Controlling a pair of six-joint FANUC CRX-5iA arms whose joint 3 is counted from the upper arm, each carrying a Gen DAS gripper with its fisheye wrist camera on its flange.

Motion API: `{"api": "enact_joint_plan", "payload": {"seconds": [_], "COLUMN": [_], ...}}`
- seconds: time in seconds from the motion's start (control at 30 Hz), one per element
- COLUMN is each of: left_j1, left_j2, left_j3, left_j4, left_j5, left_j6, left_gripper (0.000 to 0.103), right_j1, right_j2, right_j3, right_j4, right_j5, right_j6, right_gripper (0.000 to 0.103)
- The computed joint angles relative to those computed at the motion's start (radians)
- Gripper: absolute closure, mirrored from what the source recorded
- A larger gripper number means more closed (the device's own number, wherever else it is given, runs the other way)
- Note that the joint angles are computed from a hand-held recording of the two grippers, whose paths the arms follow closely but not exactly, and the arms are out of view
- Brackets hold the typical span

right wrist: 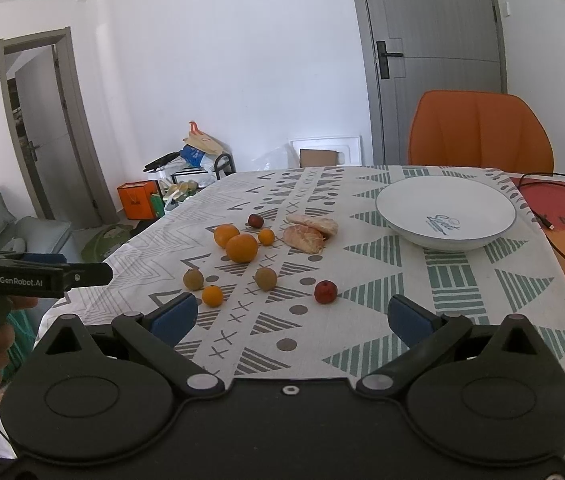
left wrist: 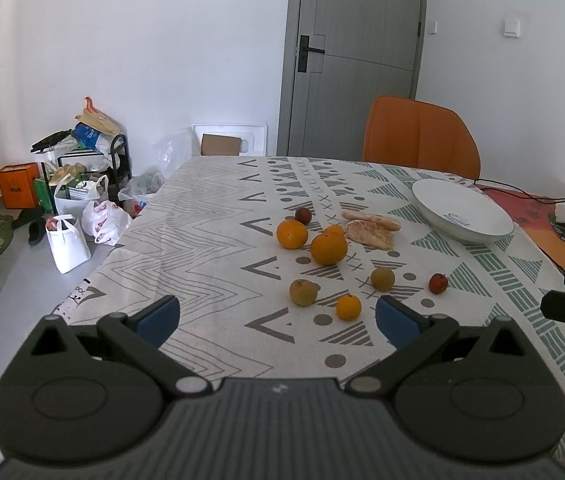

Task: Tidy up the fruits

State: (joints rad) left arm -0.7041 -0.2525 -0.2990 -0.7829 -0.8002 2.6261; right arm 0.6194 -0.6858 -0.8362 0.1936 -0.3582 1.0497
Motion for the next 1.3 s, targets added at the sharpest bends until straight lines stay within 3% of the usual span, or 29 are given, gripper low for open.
{"api": "enact_joint_plan", "payload": {"seconds": [0.27,0.73,0.9,1.1,1.3], "left_j1": [0.030,0.104,0.114,0.145,0.186], "left_j2": [0.013,0.069,0.102,0.139,0.173], "left_j3": [0.000,0.000,0.007,0.010,0.000], "left_j4": [0.028,0.087,0.102,0.172,0.280], "left_j5": [0.036,0.150,0.185,0.234,0.291], "left_j6": [-0.036,-0.078,-0.082,-0.157,-0.249], "left_gripper": [0.000,0.000,0.002,0.016,0.029], "right_j1": [-0.016,-0.074,-0.071,-0.081,-0.086], "right_j2": [0.036,0.147,0.181,0.236,0.279], "right_j3": [0.008,0.063,0.054,0.082,0.097], "right_j4": [0.010,-0.121,-0.062,-0.081,-0.080], "right_j5": [0.023,0.066,0.083,0.070,0.077], "right_j6": [0.009,0.173,0.128,0.141,0.137], "right_gripper": [0.000,0.000,0.001,0.011,0.012]}}
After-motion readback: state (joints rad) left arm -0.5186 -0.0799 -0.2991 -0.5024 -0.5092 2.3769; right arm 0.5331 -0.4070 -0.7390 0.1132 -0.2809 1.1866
